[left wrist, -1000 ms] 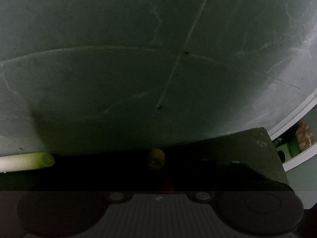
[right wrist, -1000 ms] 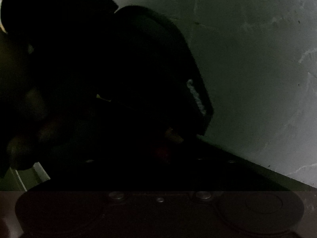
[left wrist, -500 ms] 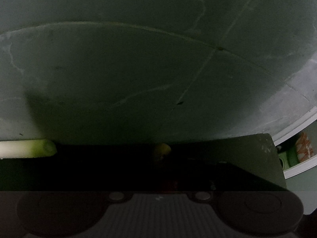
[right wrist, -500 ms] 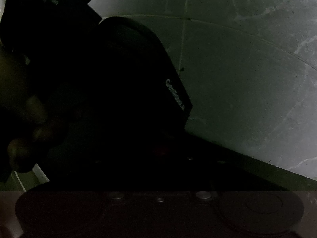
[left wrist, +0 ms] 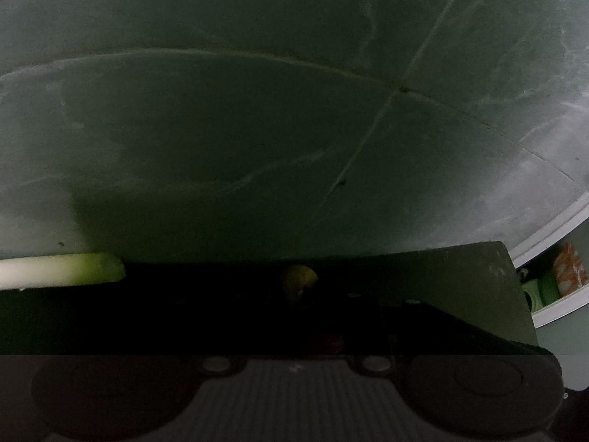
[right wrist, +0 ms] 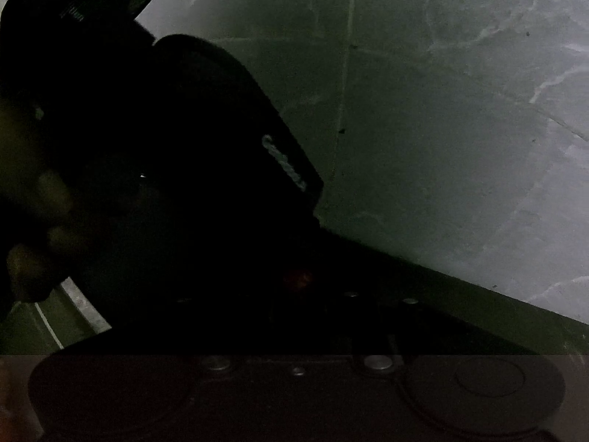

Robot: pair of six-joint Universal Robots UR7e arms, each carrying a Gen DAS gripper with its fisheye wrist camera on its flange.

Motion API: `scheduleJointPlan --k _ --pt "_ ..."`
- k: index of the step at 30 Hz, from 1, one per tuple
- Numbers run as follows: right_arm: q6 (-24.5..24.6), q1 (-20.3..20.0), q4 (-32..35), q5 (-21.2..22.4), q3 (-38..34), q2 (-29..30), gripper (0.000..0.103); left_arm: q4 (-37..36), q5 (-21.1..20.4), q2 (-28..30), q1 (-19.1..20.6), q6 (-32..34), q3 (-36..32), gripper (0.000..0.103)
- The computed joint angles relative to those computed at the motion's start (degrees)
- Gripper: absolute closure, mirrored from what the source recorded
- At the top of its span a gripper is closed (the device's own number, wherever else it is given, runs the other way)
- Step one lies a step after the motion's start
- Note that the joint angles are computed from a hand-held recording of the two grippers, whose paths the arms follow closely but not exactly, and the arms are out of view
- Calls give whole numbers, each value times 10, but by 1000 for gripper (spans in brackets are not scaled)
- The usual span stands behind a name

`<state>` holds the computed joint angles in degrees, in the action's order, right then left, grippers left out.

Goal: Organize fruits
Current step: 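Reach the left tool to the small yellow fruit while the right tool reaches the cherry tomato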

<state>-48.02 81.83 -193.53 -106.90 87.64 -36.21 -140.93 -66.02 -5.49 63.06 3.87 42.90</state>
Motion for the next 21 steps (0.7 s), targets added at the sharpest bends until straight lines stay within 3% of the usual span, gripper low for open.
scheduleJointPlan --k 21 --pt "12 10 -72 -21 22 14 80 -48 -8 -58 -1 19 99 75"
